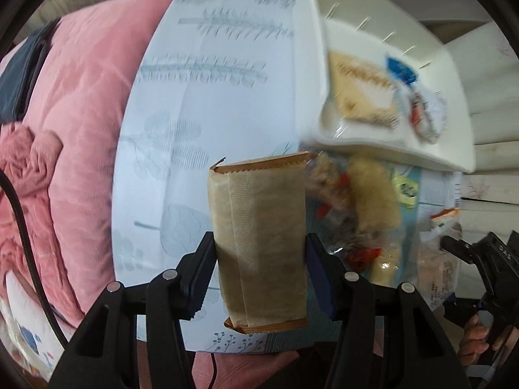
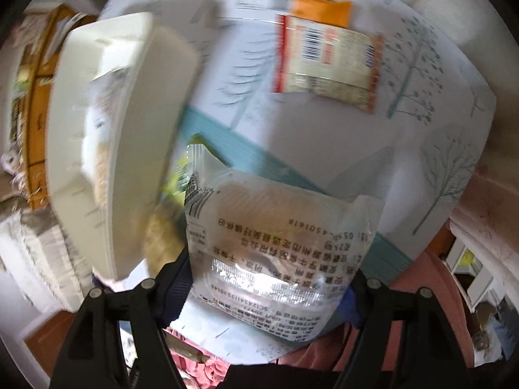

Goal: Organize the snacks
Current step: 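Carry wafer packet into tray with left tool while right tool carries bread bag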

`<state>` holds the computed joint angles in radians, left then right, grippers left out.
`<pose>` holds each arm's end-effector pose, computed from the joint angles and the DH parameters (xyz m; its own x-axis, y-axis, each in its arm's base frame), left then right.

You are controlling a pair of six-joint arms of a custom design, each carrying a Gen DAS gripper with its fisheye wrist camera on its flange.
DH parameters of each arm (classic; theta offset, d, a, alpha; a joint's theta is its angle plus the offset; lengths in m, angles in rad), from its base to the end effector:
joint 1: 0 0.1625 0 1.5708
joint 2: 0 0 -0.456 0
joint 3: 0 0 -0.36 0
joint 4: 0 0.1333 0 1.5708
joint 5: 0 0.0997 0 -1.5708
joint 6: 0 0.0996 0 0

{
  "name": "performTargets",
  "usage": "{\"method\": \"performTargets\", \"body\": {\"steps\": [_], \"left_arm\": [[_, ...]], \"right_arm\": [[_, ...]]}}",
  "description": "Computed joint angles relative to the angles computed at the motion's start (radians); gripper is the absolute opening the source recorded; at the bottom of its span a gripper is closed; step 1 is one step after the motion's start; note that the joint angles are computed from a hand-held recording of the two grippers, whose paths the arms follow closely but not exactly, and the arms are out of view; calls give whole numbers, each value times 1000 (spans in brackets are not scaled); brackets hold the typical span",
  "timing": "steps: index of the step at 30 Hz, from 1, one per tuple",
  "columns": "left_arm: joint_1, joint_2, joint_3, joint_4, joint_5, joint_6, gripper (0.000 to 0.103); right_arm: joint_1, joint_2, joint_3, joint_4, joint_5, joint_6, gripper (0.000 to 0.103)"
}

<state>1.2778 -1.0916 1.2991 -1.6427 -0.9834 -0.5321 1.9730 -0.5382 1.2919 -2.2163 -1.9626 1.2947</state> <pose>-0.0073 -0.6768 0.3974 -0.8133 -0.2123 -0.5418 -0.1467 0.9758 -0.1621 0.3786 -0.6466 0.0476 -0.6019 0.7712 0.2074 0.6966 0.6340 -0.3358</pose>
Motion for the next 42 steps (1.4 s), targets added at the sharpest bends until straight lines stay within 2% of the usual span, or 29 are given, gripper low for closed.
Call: {"method": "performTargets", "body": {"steps": [7, 9, 18, 23, 28, 32, 35, 37, 38, 40, 42], "left_arm": [[-32, 37, -152, 38, -28, 108, 53], [-36, 47, -181, 33, -38, 131, 53], [-36, 128, -313, -48, -89, 246, 53], [-24, 183, -384, -82, -105, 291, 53], [-11, 230, -423, -154, -137, 321, 53], [-7, 257, -448, -169, -147, 319, 53], [-7, 278, -467, -164, -150, 313, 54], [-8, 283, -470, -165, -153, 306, 54], [-9, 284, -466, -170, -148, 302, 56], [-11, 284, -460, -173, -148, 300, 77], [-16, 284, -461, -164, -137, 293, 82]], "right_arm": [[53, 77, -189, 73, -46, -122, 76], [68, 67, -163, 64, -65, -141, 76], [101, 133, -302, 75, -172, -317, 76], [109, 175, -406, 87, -177, -418, 76], [102, 215, -473, 24, -167, -560, 76], [96, 235, -516, 28, -180, -587, 77], [88, 225, -497, -14, -183, -593, 78], [81, 215, -479, -32, -175, -598, 84], [76, 210, -473, -30, -165, -596, 85], [63, 195, -449, -33, -132, -589, 86], [57, 182, -427, -32, -123, -566, 88]]}}
